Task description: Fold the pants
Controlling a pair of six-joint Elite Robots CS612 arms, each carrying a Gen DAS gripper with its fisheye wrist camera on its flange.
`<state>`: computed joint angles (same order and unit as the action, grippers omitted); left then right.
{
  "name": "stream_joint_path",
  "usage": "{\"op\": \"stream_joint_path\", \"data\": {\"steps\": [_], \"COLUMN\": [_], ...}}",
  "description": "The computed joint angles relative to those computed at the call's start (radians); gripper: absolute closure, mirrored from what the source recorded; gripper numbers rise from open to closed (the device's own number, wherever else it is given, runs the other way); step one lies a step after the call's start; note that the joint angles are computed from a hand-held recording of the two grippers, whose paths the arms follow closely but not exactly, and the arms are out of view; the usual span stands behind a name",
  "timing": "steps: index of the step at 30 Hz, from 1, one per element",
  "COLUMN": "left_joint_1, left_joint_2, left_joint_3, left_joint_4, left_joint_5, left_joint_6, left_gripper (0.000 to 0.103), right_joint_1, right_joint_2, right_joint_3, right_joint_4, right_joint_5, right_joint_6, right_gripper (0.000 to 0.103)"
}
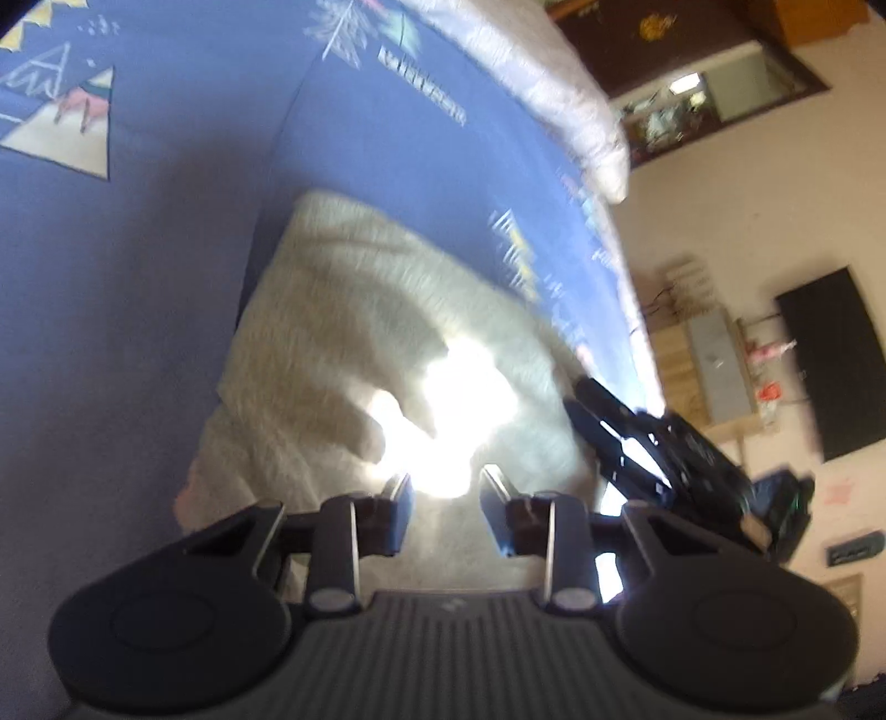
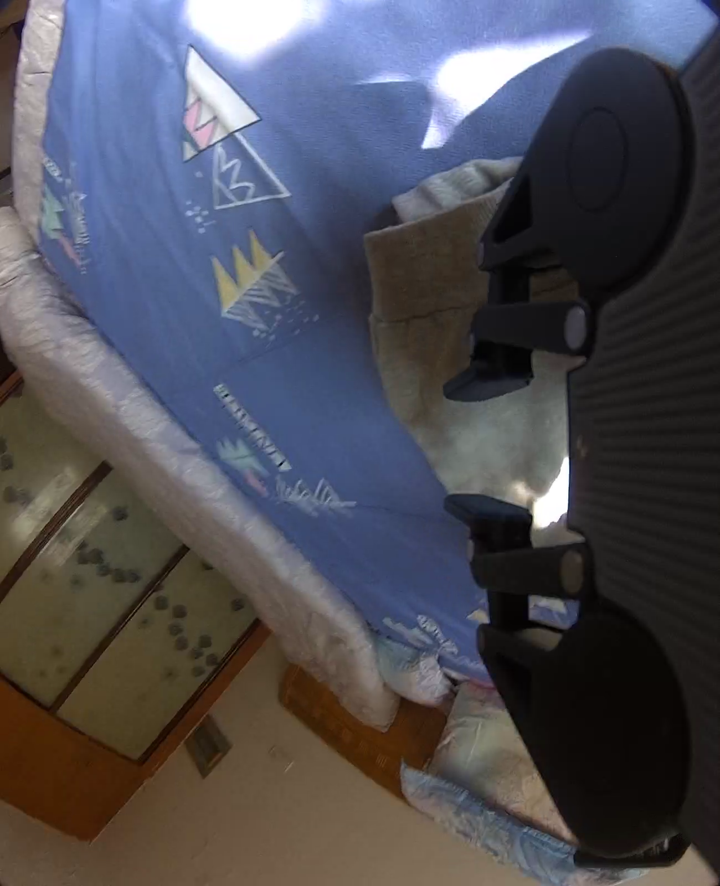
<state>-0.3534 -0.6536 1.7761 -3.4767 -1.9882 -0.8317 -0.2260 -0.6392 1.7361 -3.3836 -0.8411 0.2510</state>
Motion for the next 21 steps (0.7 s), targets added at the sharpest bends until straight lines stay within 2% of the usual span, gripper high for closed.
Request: {"op": "stream_joint_path", "data": {"steps": [1, 2, 3, 5, 7, 8, 11, 15, 21], "left_joint_1": [-0.008, -0.011, -0.007, 0.0, 0.012, 0.018, 0.022, 0.004, -0.019], "left_joint_2": [0.001, 0.009, 0.022, 0.047, 0.055, 0.057, 0.056, 0.043, 0.024], "left_joint_3": [0.0, -0.006, -0.016, -0.021, -0.02, -0.019, -0.014, -0.001, 0.003], "left_joint_4": [0.041, 0.08, 0.107, 0.076, 0.061, 0.058, 0.042, 0.043, 0.068], "left_joint_5": [0.024, 0.039, 0.034, 0.021, -0.008, -0.023, -0.039, 0.013, 0.08], "left_joint_6": [0.015, 0.026, 0.026, 0.01, -0.011, -0.023, -0.048, 0.004, 0.042], "left_gripper": [0.075, 0.078, 0.08, 0.092, 0.094, 0.097, 0.097, 0.097, 0.097], "right_joint_1": [0.01, 0.008, 0.0, -0.03, -0.033, -0.03, -0.019, -0.009, 0.006], "right_joint_2": [0.01, 0.025, 0.045, 0.086, 0.093, 0.089, 0.08, 0.08, 0.077], "right_joint_3": [-0.021, -0.038, -0.055, -0.081, -0.086, -0.08, -0.069, -0.069, -0.066], "right_joint_4": [0.036, 0.053, 0.05, 0.017, 0.01, 0.006, -0.006, -0.025, -0.026], "right_joint_5": [-0.075, -0.117, -0.117, -0.017, 0.004, -0.008, -0.043, -0.071, -0.124], "right_joint_6": [0.0, 0.017, 0.058, 0.183, 0.186, 0.156, 0.105, 0.094, -0.004], "right_gripper": [0.075, 0.09, 0.103, 0.103, 0.103, 0.103, 0.103, 0.103, 0.103]}}
